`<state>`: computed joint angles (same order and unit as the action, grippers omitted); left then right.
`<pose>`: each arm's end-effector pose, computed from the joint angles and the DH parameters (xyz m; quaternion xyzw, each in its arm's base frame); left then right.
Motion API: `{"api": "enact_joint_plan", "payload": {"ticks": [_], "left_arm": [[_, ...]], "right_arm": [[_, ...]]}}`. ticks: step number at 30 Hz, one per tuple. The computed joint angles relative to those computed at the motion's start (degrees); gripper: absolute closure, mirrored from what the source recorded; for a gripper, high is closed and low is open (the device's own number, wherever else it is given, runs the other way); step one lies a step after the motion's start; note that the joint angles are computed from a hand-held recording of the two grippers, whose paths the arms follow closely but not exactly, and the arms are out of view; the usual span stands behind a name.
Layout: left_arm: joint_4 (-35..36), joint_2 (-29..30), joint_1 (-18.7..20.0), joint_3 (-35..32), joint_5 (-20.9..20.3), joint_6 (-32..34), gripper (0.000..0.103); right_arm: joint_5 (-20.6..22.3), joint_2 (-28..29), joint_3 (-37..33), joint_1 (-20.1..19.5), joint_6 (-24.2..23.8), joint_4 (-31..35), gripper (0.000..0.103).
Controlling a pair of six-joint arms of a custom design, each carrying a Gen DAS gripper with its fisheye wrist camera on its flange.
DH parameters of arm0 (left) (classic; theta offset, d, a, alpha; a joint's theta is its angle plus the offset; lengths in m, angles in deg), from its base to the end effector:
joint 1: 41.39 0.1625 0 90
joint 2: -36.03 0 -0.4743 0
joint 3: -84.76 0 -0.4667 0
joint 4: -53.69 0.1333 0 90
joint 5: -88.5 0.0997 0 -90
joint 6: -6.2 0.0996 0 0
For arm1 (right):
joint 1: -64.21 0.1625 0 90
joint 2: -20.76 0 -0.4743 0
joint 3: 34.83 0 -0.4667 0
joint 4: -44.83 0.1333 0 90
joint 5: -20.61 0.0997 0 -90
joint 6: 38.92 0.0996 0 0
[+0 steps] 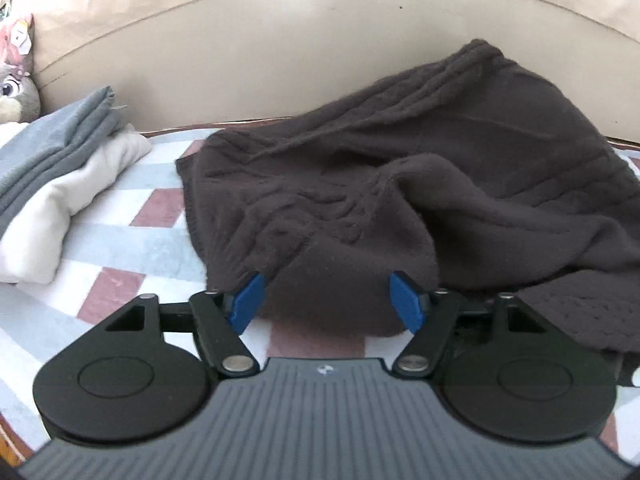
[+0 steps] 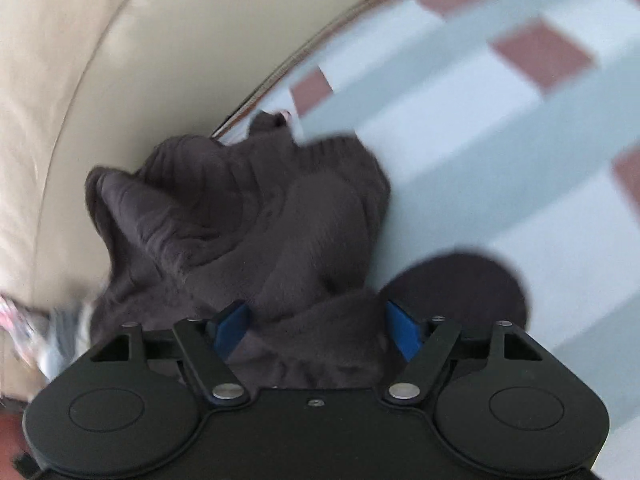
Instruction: Fold clothes
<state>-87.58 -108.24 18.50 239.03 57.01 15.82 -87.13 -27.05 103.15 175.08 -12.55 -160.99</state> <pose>0.0966 -0.2685 0.3851 0.1155 0.8264 -0.3839 0.3954 0.2558 -0.3820 0.0049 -0.0804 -0.9606 0.2612 0.0499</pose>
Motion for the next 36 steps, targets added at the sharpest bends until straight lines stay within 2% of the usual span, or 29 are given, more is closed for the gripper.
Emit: {"api": "enact_joint_plan", "payload": {"ticks": [1,2,3,6,8,9,11,12,13,16,18,21,22,24,25,27,30,31,32,34,36], "left_arm": [[-1.7,1.1,1.3,0.0,-1.8,0.9,0.032],[-3.5,2.0,2.3,0.1,-3.3,1.7,0.031],[-5.2,3.0,2.8,0.3,-3.8,2.9,0.031],[-9.4,6.0,2.4,1.1,-2.6,6.4,0.028],[-8.3,7.2,1.0,0.8,-0.3,6.5,0.028],[-7.2,6.5,0.4,0.7,-0.3,6.4,0.028],[-4.4,3.4,-1.0,0.5,-2.1,5.9,0.028],[-3.0,1.9,-1.7,0.4,-3.0,5.7,0.028],[-2.5,0.7,-2.6,0.5,-3.1,5.6,0.028],[-2.6,-2.0,-4.6,1.8,-1.7,5.6,0.021],[-3.1,-0.8,-2.8,1.7,-3.5,7.1,0.021],[-7.6,5.2,0.5,1.7,-3.8,11.8,0.021],[-9.7,7.4,1.4,1.7,-3.4,13.7,0.021],[-14.8,12.5,3.0,1.5,-1.7,17.2,0.021],[-17.6,15.0,4.0,1.3,-1.0,18.7,0.021],[-22.5,18.9,5.5,0.8,-0.3,21.3,0.021],[-28.6,22.1,6.5,0.6,-0.6,24.7,0.038],[-30.0,23.2,6.6,0.5,-0.5,25.8,0.06],[-31.6,24.3,6.6,0.5,-0.4,27.0,0.094],[-35.6,26.2,6.3,0.5,0.1,29.4,0.093],[-42.4,26.5,3.9,1.1,1.4,32.8,0.093]], "right_arm": [[0.2,0.9,-0.2,0.9,0.1,-1.1,0.026],[-1.6,2.5,-0.5,2.1,-2.2,-3.2,0.046],[-1.1,4.1,-0.4,2.1,-6.8,-6.6,0.07],[-2.0,5.1,0.0,5.0,-19.1,-14.5,0.077],[-5.0,3.9,1.2,8.0,-21.6,-21.1,0.081],[-7.6,3.2,1.3,10.1,-22.6,-24.0,0.085],[-18.6,3.4,0.9,14.9,-28.1,-30.6,0.095],[-24.6,3.6,0.4,16.9,-31.0,-31.8,0.095],[-28.4,3.3,0.4,18.1,-32.9,-32.2,0.095],[-31.2,2.2,1.9,17.3,-30.0,-23.9,0.094],[-34.4,3.7,1.4,17.4,-29.6,-17.7,0.092],[-35.8,5.9,0.2,17.6,-26.6,-14.0,0.086],[-35.4,6.0,0.3,17.2,-26.6,-14.8,0.085],[-34.6,6.2,0.4,16.4,-26.6,-16.6,0.071],[-34.4,5.5,0.6,15.9,-25.6,-15.8,0.069],[-34.3,4.2,1.2,15.1,-23.0,-13.6,0.057],[-34.5,3.2,2.8,14.8,-19.9,-12.4,0.051],[-34.6,3.2,2.9,14.7,-19.2,-11.7,0.05],[-34.7,3.2,3.0,14.6,-18.6,-11.0,0.047],[-34.7,3.3,3.2,14.3,-17.6,-10.0,0.047],[-34.3,3.5,3.7,13.8,-16.8,-9.6,0.046]]}}
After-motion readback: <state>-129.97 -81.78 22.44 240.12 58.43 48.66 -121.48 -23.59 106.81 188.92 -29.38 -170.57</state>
